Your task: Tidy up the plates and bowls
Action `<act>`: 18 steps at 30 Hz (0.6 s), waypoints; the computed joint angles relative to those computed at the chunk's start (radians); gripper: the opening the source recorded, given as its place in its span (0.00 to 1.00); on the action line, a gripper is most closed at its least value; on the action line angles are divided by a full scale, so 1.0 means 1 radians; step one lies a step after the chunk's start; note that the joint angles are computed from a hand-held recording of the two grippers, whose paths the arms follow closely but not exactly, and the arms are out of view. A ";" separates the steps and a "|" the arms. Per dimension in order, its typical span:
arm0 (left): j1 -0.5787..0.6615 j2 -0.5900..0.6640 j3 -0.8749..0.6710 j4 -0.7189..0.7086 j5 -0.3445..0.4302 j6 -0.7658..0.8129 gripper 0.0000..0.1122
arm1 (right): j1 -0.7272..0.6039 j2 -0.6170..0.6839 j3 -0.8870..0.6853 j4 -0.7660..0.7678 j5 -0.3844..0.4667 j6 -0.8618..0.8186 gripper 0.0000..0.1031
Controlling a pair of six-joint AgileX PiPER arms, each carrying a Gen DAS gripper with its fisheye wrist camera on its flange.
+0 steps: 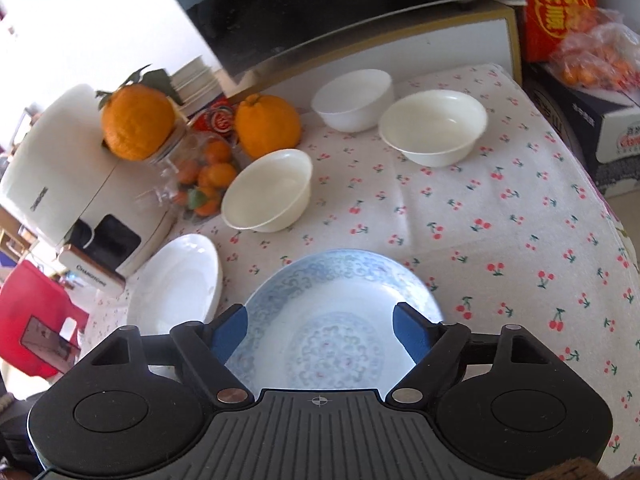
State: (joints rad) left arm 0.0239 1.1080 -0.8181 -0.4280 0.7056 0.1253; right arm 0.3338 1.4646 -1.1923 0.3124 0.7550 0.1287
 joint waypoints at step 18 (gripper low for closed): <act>0.592 -0.201 0.181 -0.197 0.110 0.605 0.91 | 0.360 0.072 0.029 -0.024 -0.182 -0.032 0.91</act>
State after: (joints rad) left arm 0.6163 0.9068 -0.6367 -0.6252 0.8153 0.7305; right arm 0.6937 1.5363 -1.1631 0.2882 0.5732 0.0971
